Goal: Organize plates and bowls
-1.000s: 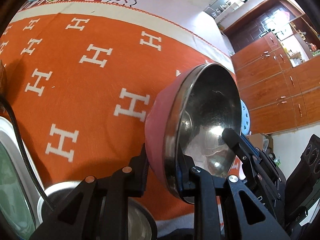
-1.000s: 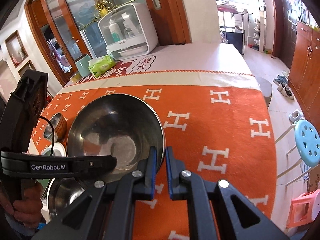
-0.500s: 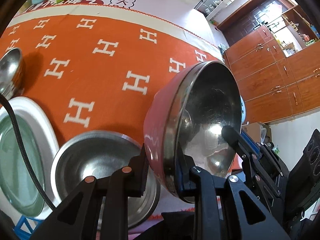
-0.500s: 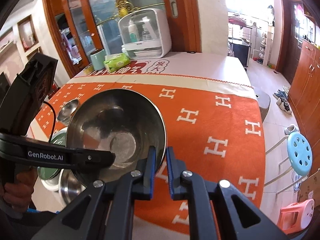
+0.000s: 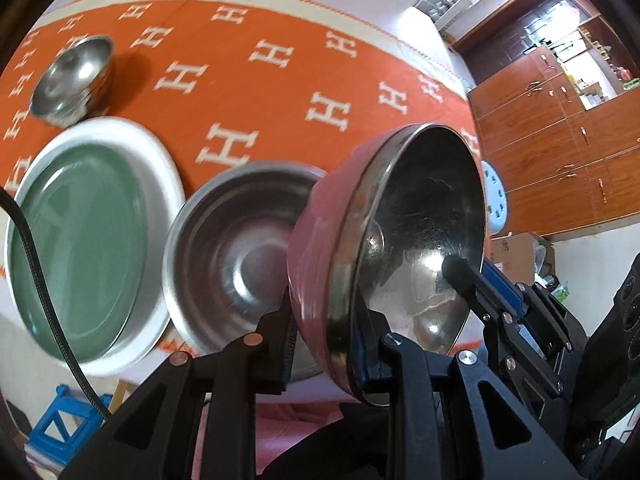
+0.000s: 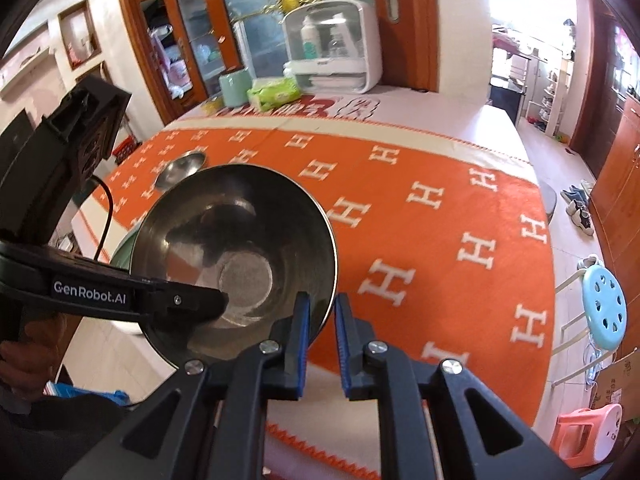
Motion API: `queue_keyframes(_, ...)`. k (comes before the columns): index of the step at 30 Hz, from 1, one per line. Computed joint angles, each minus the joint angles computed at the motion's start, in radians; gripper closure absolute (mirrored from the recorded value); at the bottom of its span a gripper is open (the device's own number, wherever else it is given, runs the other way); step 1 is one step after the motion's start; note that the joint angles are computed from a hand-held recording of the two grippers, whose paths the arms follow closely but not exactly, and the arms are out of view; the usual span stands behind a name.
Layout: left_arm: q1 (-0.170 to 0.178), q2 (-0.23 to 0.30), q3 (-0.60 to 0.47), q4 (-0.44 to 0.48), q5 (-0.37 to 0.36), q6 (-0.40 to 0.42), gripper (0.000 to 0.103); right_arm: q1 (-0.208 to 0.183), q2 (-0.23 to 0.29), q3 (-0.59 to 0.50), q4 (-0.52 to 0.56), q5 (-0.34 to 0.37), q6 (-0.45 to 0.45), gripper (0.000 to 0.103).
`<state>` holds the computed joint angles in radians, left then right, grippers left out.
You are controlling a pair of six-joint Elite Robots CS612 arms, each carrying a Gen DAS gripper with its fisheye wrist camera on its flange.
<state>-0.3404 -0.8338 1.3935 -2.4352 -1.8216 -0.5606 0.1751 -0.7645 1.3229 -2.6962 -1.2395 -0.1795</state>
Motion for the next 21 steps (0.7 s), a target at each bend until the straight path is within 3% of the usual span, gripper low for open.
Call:
queue_keyframes(8, 0.009, -0.016, 0.022, 0.078, 0.008, 0.007, 0.077, 0.030, -0.003, -0.009, 0.070, -0.035, -0.058, 0.088)
queue_keyframes(17, 0.010, -0.023, 0.032, 0.114, 0.019, 0.040, 0.075, 0.042, -0.003, -0.010, 0.077, -0.053, -0.037, 0.088)
queue_keyframes(21, 0.000, -0.014, 0.016, 0.135, 0.060, 0.067, 0.073, 0.042, -0.002, -0.008, 0.074, -0.057, -0.027, 0.088)
